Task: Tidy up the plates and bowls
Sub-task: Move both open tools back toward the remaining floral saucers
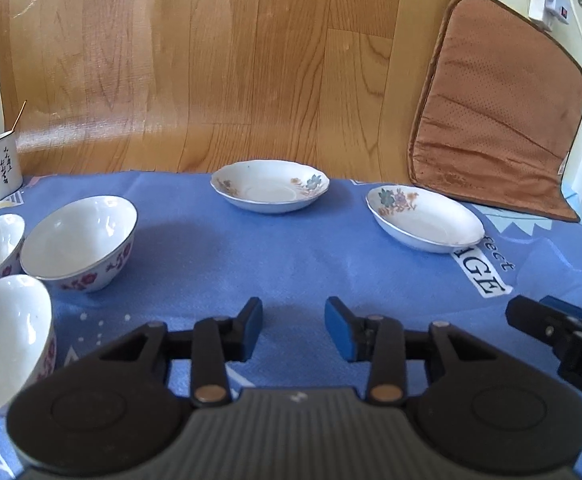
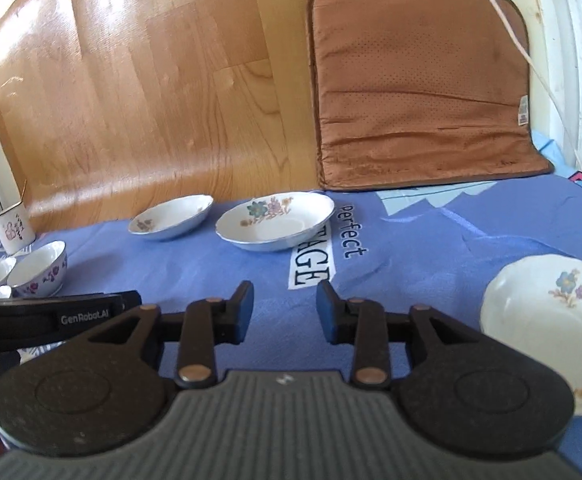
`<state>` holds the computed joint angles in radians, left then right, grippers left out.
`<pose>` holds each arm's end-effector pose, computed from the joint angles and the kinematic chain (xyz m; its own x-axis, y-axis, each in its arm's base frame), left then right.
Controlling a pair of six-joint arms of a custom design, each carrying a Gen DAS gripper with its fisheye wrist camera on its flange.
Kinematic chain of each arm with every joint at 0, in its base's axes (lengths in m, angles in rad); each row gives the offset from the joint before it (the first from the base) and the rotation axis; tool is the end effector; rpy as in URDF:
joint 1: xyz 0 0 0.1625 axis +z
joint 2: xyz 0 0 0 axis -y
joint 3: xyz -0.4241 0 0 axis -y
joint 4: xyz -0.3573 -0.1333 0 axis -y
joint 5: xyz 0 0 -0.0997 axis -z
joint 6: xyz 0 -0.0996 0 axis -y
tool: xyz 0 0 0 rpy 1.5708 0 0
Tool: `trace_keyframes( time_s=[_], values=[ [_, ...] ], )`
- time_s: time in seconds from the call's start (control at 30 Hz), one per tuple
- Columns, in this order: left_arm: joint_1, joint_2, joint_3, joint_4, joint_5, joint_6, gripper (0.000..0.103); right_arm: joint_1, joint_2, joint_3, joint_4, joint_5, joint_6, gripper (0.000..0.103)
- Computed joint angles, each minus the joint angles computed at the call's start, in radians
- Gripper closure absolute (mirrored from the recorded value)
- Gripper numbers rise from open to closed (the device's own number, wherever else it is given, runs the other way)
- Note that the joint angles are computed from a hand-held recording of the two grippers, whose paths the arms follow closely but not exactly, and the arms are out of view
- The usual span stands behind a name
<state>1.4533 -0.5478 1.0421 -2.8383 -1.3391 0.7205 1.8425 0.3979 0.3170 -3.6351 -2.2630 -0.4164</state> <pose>0.0595 -0.8283 0.2141 -0.6851 0.4350 -0.5843 0.7132 0.5639 -0.4164 0.2705 -0.7110 -0.1556 -0.8072 0.2741 0.5228 -0.4214 0.3525 -0.8355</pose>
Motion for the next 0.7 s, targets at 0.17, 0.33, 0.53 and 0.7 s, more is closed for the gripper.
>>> trace_keyframes(
  time_s=[0.17,0.33,0.53,0.7],
  values=[
    [0.003,-0.005,0.011,-0.013,-0.017,0.006,0.067,-0.003,-0.013,0.027,-0.007,0.007,0.012,0.065],
    [0.005,-0.009,0.013,-0.007,-0.029,0.004,0.065,-0.004,-0.01,0.02,0.003,0.007,0.014,0.065],
    [0.008,-0.008,0.003,0.01,-0.041,-0.005,0.065,-0.004,-0.009,0.016,0.009,0.003,0.016,0.065],
    [0.011,-0.01,0.003,0.011,-0.052,-0.014,0.065,-0.003,-0.001,-0.002,0.029,-0.006,0.017,0.065]
  ],
)
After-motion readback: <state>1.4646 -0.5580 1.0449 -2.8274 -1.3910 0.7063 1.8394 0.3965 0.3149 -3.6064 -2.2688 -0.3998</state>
